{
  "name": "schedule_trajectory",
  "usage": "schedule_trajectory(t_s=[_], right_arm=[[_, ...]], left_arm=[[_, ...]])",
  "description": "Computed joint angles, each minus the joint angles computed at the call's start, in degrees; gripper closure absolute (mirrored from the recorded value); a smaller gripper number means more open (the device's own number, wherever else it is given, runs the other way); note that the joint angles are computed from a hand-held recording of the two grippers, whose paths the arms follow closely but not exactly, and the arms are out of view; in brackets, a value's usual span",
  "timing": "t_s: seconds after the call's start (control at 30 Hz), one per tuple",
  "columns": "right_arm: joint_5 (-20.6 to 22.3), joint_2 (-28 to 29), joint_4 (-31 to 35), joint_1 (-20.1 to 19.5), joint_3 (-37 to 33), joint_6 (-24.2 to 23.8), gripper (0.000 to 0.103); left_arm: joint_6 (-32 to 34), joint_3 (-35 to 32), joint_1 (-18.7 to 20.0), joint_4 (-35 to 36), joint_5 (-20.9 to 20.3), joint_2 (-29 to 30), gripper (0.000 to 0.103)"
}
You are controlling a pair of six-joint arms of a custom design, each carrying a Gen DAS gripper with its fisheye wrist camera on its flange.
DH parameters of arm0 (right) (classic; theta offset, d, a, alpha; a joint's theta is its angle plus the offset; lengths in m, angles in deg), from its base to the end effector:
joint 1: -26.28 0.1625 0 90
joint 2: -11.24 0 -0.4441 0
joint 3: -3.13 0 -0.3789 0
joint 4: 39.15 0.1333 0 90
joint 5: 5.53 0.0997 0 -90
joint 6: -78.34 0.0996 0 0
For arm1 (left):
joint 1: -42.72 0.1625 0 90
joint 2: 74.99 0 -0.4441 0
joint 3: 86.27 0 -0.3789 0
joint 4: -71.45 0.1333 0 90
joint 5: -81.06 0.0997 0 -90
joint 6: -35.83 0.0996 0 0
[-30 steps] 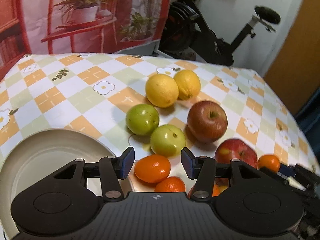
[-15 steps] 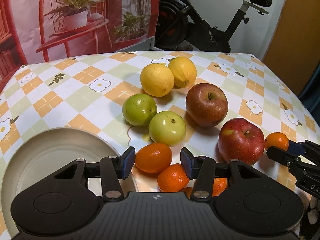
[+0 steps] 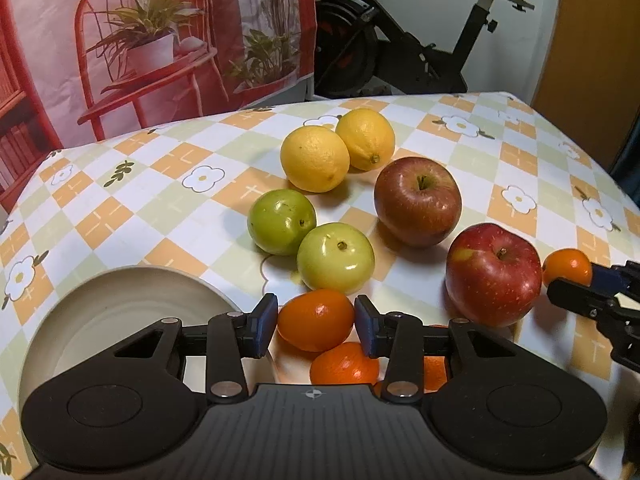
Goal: Organize fruits
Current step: 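Grasp a second tangerine with the left gripper while the right gripper holds its tangerine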
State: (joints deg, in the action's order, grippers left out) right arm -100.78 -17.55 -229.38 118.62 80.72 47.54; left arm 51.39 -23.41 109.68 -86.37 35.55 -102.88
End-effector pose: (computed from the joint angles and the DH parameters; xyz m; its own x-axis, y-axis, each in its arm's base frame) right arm 0.1559 -0.7728 0.1074 -0.8441 -0.2925 0.4493 -0.5328 0.5509 -0.6424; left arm -0.1361 -0.8390 0.1475 -0.6875 0.1393 -0.7127 0.5327 0.7637 -0.3646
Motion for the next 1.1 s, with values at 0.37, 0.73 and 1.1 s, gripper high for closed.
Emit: schedule_trajectory(t_s=[0.37, 0.73, 1.1], right_arm=[[0.0, 0.0, 0.0, 0.0, 0.0, 0.1, 0.064], [0.0, 0.2, -0.5, 0.0, 0.1, 0.0, 0.064], [-3.2, -0.4, -1.3, 1.5, 1.0, -1.9, 0.064]], left_arm=[[3.4, 1.8, -1.0, -4.9, -1.4, -0.1, 0.059], [3.6, 4.5, -1.3, -8.8, -1.3, -1.6, 0.059], [5.7, 10.9, -1.6, -16.0, -1.3, -6.3, 0.059]])
